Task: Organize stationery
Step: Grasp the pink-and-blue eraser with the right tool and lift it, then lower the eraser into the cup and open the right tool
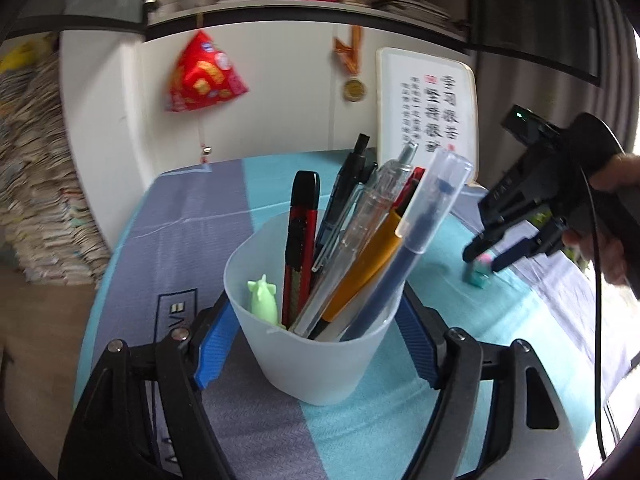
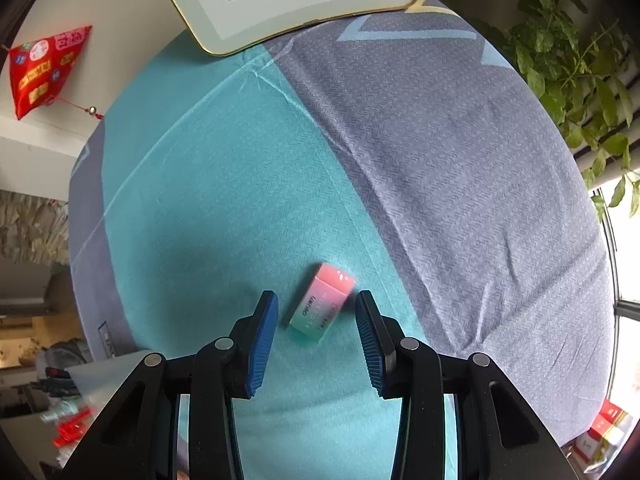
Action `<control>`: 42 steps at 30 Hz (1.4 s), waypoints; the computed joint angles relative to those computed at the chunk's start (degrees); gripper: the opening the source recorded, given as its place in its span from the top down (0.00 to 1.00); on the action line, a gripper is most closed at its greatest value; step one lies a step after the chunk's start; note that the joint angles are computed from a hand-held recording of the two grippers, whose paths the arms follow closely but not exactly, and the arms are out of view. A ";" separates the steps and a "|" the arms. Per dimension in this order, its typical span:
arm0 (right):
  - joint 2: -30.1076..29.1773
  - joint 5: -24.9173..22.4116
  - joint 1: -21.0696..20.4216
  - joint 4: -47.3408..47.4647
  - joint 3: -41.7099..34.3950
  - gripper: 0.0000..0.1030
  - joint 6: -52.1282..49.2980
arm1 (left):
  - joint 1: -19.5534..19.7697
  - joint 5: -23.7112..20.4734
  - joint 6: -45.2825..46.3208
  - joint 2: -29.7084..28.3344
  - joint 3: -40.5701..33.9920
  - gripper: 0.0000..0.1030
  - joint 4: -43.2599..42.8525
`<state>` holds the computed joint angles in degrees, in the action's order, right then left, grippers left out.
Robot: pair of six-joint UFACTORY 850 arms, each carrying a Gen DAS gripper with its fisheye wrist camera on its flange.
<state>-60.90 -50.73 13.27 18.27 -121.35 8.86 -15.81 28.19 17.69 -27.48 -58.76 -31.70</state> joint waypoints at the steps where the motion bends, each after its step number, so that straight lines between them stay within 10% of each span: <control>1: -0.40 -0.23 0.24 -0.72 -0.67 0.61 0.15 | -0.50 1.55 1.21 -0.27 0.06 0.28 -1.87; 9: 0.18 2.79 1.40 -3.02 -0.01 0.79 -4.98 | 3.93 -1.79 -22.92 0.05 0.74 0.24 22.14; 17: 12.78 15.86 1.25 4.45 16.70 0.79 -19.05 | 2.99 -2.47 -17.84 0.31 0.93 0.27 18.72; 25: 27.89 30.47 3.21 33.49 35.46 0.79 -56.59 | 2.91 -3.75 -15.94 -0.03 0.31 0.27 16.97; 32: 29.91 26.50 5.78 50.40 37.25 0.79 -76.97 | 2.67 -4.52 -13.64 -0.29 -0.08 0.27 14.73; 42: 27.44 23.12 7.75 52.18 34.25 0.79 -79.79 | 2.88 -4.67 -15.49 -0.29 0.00 0.27 16.38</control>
<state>-33.47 -27.61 21.02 70.45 -87.10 -70.93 -12.94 23.52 2.20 -27.77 -58.76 -15.32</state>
